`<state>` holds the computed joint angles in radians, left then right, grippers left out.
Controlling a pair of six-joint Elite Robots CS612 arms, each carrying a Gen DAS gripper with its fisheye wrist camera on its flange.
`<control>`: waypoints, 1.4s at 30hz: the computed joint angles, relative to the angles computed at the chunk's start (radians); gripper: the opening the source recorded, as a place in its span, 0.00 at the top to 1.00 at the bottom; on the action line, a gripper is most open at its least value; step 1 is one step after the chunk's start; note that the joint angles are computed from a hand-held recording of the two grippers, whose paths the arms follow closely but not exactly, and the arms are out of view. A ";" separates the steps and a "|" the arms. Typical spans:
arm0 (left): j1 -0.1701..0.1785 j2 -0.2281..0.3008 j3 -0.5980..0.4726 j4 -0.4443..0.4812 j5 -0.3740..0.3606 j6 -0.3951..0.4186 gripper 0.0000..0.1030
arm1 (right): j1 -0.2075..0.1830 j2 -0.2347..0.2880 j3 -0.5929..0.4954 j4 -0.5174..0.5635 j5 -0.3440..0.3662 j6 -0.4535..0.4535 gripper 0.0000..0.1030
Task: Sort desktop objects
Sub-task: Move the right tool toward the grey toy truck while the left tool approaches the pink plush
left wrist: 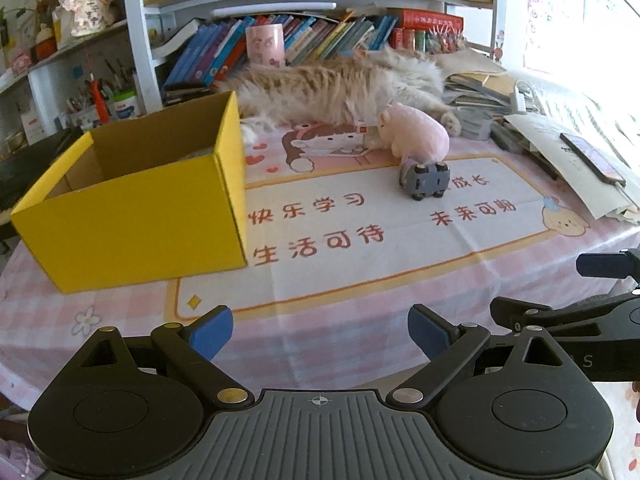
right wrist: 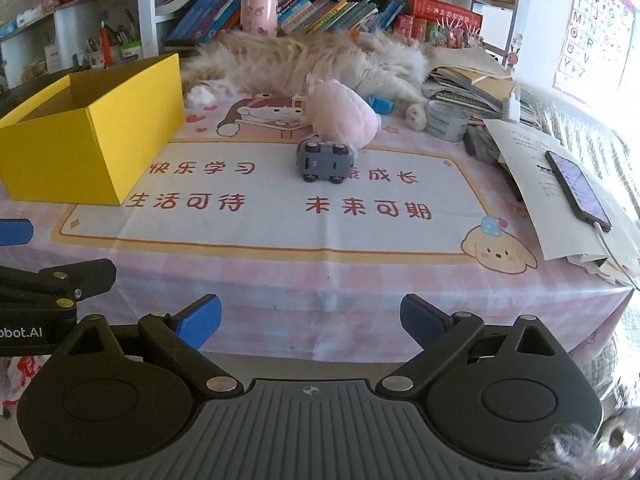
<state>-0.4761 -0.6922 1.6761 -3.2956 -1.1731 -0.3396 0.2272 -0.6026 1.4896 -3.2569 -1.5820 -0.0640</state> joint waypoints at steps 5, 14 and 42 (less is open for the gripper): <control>0.004 0.021 -0.047 0.012 -0.016 0.010 0.06 | -0.011 0.012 -0.031 0.026 0.000 -0.003 0.07; 0.012 0.066 -0.155 0.070 0.013 -0.035 0.06 | -0.033 0.050 -0.132 0.089 0.035 -0.057 0.08; 0.003 0.126 -0.347 0.350 0.187 -0.180 0.06 | -0.089 0.189 -0.452 0.302 0.295 -0.185 0.08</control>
